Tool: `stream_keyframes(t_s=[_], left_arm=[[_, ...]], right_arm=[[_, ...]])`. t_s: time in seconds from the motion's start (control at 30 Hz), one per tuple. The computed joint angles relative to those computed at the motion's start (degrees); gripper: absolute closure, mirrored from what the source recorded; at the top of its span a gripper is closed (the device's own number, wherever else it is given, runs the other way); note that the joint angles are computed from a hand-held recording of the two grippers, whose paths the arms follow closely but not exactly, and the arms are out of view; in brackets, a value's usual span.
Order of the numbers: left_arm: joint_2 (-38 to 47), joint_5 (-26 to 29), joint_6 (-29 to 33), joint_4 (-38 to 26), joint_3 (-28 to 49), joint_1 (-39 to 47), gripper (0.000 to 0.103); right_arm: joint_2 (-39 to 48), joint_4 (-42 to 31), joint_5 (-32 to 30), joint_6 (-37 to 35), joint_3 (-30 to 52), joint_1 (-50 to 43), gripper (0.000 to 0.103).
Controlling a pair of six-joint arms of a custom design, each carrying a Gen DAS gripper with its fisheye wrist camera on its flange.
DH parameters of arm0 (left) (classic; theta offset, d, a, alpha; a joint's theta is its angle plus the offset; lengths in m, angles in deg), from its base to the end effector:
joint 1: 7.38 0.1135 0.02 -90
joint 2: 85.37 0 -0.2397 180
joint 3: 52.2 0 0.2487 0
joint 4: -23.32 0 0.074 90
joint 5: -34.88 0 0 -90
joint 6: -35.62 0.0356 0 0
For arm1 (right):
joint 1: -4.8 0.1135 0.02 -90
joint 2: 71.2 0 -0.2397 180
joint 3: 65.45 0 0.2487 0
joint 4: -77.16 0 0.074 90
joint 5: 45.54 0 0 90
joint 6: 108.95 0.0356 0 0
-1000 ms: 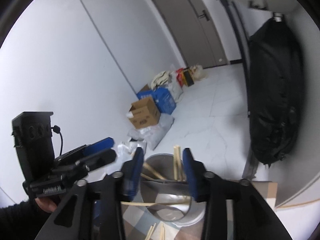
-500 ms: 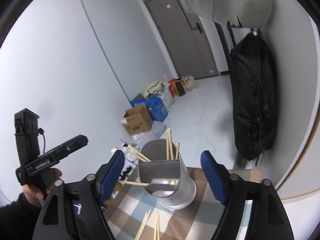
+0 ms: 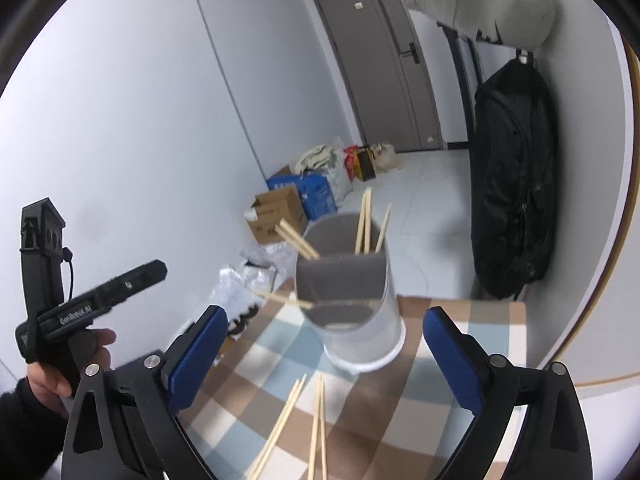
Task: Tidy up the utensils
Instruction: 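Lower both tools to the last chopsticks on the mat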
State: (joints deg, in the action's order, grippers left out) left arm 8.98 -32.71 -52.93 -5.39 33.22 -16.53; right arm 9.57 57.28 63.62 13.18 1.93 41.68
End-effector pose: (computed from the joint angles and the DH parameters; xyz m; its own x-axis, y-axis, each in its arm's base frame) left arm 0.3617 -0.0720 0.2486 -0.5915 0.1190 -0.7975 0.4602 0.8620 -0.2127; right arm 0.2578 0.1788 0.2335 -0.5564 0.2106 -0.8038 -0.0608 0.9544 0.2922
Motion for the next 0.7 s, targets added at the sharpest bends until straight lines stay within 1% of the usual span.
stream_keyframes(t_s=[0.1,0.17,0.23,0.3,0.33,0.37,0.43,0.5,0.53,0.6,0.7], left_arm=[[0.2,-0.9,-0.5,1.5,-3.5,0.5,0.017],[0.7,-1.1,-1.4,2.6,-5.4,1.1,0.017],[1.2,-1.3,-2.0,3.6,-7.0,1.6,0.017],[1.9,-1.8,-1.6,2.5,-7.1,2.0,0.017],[2.4,-2.3,-1.4,1.7,-6.6,2.1,0.017],[2.5,-2.4,-1.2,1.6,-6.5,2.3,0.017],[2.9,-3.9,-1.0,1.7,-6.1,2.5,0.017],[4.1,-3.1,-1.4,1.2,-5.2,3.5,0.017],[5.2,-2.9,-1.7,-0.2,-3.9,4.1,0.017],[6.7,-2.1,-2.5,-1.4,-2.6,5.2,0.017],[8.6,-2.3,-2.7,-3.3,-0.6,6.3,0.017]], right_arm=[[2.3,0.4,-0.6,1.0,-0.1,0.9,0.003],[5.7,-1.5,-1.4,2.9,1.7,1.4,0.003],[9.0,-2.3,-4.5,4.9,3.2,0.9,0.003],[12.3,-1.8,-7.9,6.9,4.3,0.4,0.005],[14.8,-1.1,-9.8,7.8,5.1,0.1,0.014],[16.7,-1.0,-10.8,8.2,6.1,0.2,0.026],[21.6,-1.4,-11.5,9.3,8.6,0.8,0.032],[26.0,-1.2,-12.5,10.2,11.3,1.0,0.041],[27.4,-1.4,-12.9,10.4,12.3,1.0,0.047],[31.5,-1.6,-14.0,11.0,15.9,0.9,0.050],[36.7,-4.5,-13.6,10.3,22.3,1.3,0.051]])
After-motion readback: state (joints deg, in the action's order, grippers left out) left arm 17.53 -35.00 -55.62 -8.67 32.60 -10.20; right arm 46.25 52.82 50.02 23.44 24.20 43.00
